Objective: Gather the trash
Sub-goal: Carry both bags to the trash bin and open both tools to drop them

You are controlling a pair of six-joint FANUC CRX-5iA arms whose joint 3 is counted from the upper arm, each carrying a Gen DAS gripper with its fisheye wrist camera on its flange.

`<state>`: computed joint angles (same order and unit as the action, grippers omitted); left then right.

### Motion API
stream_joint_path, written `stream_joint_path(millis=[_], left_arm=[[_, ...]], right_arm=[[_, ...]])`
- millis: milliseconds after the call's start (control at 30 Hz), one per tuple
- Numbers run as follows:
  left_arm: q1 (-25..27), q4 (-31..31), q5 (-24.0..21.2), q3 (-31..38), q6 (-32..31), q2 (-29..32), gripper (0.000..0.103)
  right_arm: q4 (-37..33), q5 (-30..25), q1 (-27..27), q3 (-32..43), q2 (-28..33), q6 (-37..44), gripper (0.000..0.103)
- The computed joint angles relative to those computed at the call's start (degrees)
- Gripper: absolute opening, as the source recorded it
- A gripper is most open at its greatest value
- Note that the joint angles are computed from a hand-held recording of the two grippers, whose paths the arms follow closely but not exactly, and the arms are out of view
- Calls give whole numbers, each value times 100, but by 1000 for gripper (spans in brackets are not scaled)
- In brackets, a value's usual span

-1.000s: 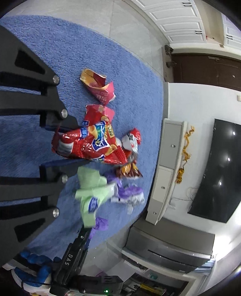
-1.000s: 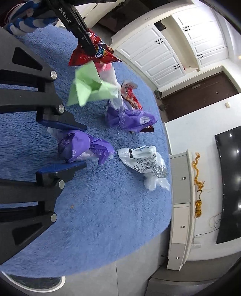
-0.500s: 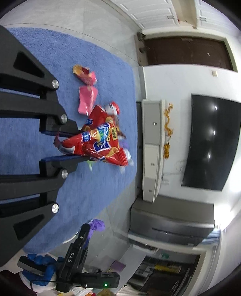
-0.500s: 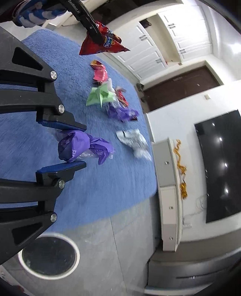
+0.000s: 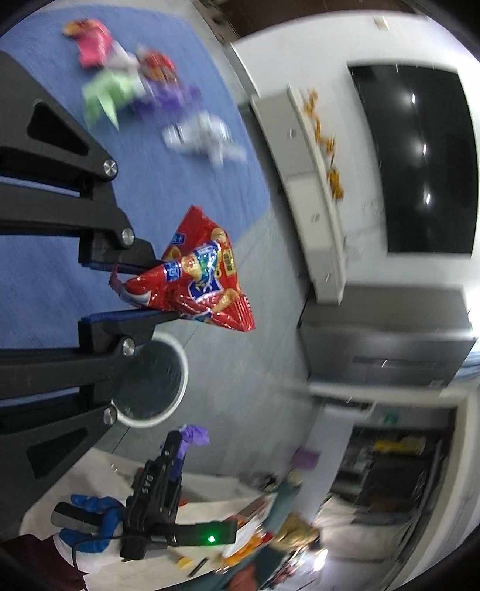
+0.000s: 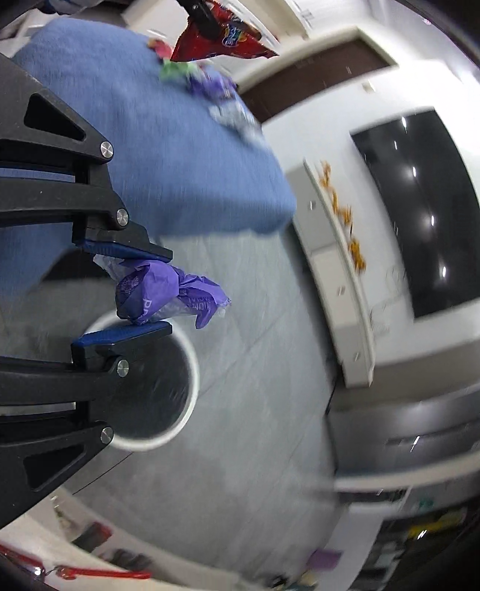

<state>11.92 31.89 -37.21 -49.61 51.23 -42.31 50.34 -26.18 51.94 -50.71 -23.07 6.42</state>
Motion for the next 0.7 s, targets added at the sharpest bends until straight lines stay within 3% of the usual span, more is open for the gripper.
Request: stream_joint_path(millis=[133, 300, 500, 667, 700], left_arm=[[-1191, -563, 635, 707, 724, 1556, 15], [-1920, -755, 901, 1594, 1142, 3137, 15], [-2193, -596, 764, 2461, 1319, 4454, 17], [-2218, -199, 536, 2897, 1170, 5135, 17], [-2213, -128, 456, 2992, 1165, 5280, 17]], right_arm=[[-383, 220, -500, -32, 203, 222, 30], [-1103, 576, -1036, 156, 644, 822, 30], [-1686, 814, -1453, 616, 1377, 1404, 31], [-2085, 1026, -1741, 853, 1884, 1688, 33], [-2122, 1040, -1775, 868, 1947, 1687, 38]])
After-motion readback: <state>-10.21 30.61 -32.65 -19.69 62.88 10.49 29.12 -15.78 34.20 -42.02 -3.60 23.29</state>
